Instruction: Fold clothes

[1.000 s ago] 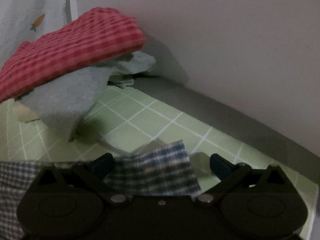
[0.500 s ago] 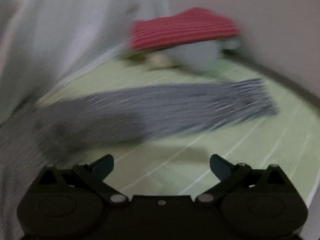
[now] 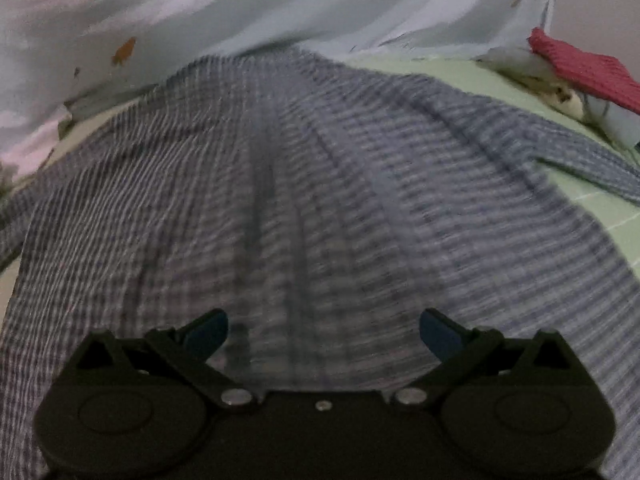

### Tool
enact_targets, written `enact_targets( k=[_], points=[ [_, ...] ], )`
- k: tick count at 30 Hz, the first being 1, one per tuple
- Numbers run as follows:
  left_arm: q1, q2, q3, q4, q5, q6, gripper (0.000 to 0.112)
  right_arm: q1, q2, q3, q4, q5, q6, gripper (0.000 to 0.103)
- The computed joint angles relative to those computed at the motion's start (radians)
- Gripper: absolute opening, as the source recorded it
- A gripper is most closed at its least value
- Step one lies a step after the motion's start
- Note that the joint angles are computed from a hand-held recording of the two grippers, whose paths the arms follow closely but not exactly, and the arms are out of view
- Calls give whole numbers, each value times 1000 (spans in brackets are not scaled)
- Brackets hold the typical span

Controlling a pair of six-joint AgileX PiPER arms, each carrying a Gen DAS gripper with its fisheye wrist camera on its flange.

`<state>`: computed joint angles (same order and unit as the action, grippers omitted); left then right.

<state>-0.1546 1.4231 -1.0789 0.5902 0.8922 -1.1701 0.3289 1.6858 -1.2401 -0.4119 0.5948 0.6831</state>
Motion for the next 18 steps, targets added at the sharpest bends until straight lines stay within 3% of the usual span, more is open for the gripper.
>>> enact_targets(
  k=[2, 6, 10, 12, 18],
  points=[
    [102, 9, 28, -16, -56, 55, 97, 59, 25, -3, -144, 2, 154, 103],
    [306, 56, 56, -118, -210, 202, 97, 122, 65, -22, -293, 12, 358, 103],
    [427, 112, 41, -243, -316, 354, 97, 188, 85, 28, -567, 0, 674, 103],
    [464, 140, 29, -286, -348, 409, 95, 196, 88, 41, -620, -7, 730, 103],
    [538, 153, 40, -483, -404, 585, 62, 195, 96, 37, -640, -13, 751, 103]
  ],
)
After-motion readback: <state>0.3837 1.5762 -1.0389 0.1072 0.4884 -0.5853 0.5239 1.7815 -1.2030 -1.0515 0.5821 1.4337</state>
